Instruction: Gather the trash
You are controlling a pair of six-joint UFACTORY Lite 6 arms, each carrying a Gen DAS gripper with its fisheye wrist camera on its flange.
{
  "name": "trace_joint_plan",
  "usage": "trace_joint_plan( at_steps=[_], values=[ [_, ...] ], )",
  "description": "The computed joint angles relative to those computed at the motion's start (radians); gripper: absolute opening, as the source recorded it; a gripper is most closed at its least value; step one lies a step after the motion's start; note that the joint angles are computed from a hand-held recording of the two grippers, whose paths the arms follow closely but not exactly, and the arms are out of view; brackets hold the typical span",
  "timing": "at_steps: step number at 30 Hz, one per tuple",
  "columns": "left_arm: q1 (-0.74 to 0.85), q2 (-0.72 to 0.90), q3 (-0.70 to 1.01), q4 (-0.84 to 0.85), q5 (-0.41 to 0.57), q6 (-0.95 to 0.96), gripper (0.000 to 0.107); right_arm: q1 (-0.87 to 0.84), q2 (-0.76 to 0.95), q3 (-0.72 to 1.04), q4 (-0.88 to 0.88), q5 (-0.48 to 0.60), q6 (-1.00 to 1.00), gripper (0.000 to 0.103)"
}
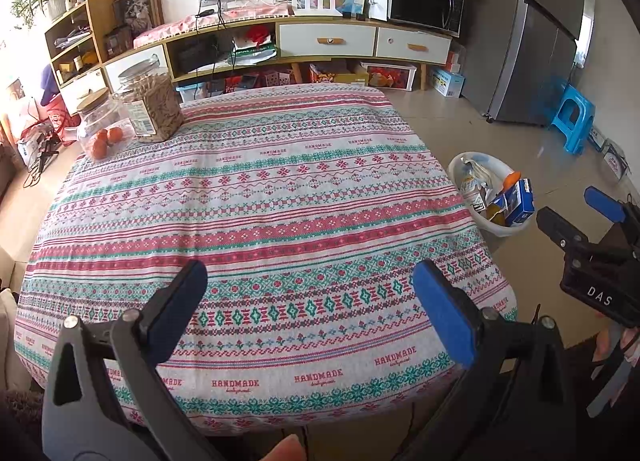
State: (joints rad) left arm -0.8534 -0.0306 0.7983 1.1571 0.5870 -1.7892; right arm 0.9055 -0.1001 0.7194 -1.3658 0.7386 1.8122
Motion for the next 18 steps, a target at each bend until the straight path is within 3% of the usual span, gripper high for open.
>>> trace_joint_plan(
  at_steps=[18],
  values=[
    [-0.001, 0.001, 0.005, -0.005, 0.009, 0.002, 0.102, 0.003, 0.003, 0.003, 0.002, 0.003, 0.001, 0.096]
  ],
)
